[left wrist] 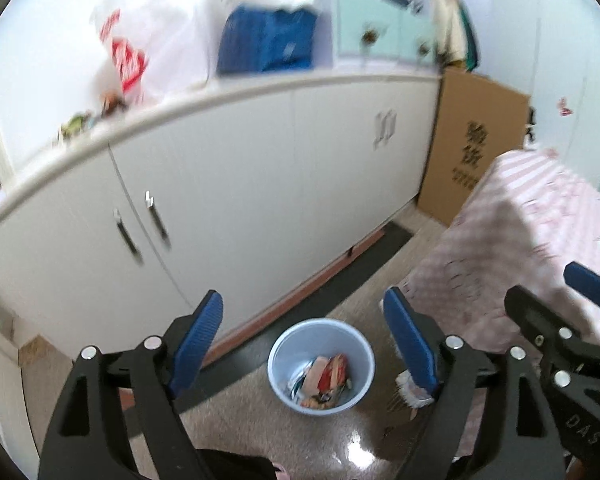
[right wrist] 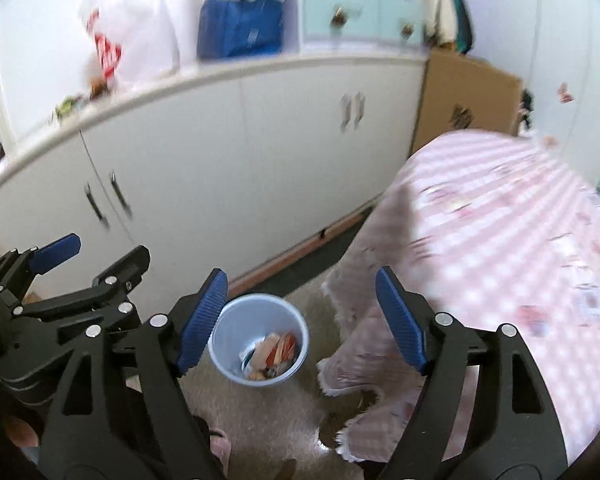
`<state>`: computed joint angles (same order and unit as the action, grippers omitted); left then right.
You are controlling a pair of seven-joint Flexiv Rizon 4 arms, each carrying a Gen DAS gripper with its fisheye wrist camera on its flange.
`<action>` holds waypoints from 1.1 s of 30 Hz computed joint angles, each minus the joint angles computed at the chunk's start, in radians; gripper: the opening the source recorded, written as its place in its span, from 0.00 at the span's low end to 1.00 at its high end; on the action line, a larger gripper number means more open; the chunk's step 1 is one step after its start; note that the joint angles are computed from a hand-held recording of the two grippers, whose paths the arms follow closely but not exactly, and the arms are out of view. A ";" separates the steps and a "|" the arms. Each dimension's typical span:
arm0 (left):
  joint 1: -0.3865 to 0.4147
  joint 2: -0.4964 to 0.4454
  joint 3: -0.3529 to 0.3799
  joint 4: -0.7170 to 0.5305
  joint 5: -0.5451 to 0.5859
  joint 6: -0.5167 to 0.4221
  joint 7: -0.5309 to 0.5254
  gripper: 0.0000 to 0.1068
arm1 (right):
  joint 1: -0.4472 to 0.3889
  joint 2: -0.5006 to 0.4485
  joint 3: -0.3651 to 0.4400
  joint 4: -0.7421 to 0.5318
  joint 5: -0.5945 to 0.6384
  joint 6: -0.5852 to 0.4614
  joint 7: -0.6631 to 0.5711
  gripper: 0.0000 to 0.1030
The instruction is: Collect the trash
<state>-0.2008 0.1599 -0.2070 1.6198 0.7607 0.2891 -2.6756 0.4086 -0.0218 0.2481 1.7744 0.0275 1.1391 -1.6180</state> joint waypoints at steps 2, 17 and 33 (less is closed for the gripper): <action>-0.010 -0.001 -0.031 -0.038 0.031 -0.021 0.006 0.76 | -0.015 0.047 -0.006 0.023 0.001 0.021 0.009 0.77; -0.154 -0.038 -0.180 -0.270 0.222 -0.103 0.052 0.82 | -0.095 0.352 -0.084 0.161 0.032 0.124 0.065 0.84; -0.308 -0.093 -0.246 -0.427 0.400 -0.157 0.053 0.87 | -0.138 0.541 -0.156 0.258 0.007 0.202 0.105 0.88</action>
